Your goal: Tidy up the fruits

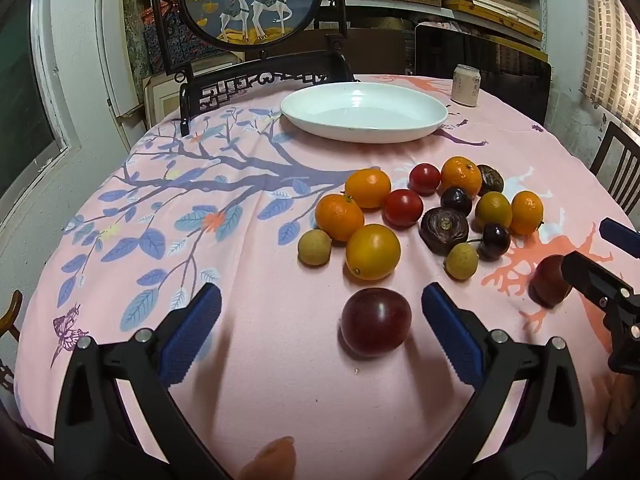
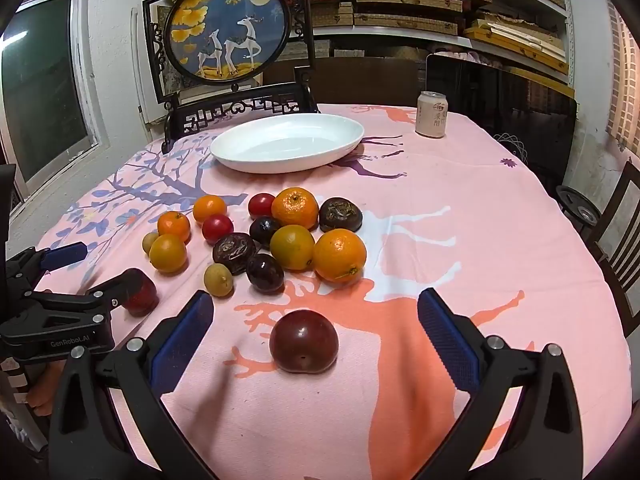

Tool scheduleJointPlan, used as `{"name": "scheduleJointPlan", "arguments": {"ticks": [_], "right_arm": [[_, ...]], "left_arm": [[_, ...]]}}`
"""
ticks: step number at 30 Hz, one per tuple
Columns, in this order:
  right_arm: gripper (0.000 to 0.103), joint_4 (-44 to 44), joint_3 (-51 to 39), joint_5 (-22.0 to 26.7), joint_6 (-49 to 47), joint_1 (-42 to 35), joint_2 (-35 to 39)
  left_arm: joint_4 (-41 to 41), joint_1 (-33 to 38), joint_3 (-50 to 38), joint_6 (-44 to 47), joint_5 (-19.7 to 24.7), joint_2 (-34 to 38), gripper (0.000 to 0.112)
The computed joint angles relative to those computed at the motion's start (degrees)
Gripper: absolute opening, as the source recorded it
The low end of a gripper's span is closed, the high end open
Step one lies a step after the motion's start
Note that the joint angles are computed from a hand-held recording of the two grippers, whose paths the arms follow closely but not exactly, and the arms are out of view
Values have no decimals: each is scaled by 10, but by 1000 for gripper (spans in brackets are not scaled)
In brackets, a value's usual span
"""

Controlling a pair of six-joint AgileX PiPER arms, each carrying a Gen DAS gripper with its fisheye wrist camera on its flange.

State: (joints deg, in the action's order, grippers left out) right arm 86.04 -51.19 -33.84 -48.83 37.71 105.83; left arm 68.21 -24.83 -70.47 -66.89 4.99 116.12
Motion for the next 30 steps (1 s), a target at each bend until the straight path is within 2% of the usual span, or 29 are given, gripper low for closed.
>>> {"name": "scheduleJointPlan", "arguments": {"ticks": [30], "right_arm": [[102,-2,-1,2,4,0,2]], "left_arm": [[-31,0,-1,31,1,0,101]]}}
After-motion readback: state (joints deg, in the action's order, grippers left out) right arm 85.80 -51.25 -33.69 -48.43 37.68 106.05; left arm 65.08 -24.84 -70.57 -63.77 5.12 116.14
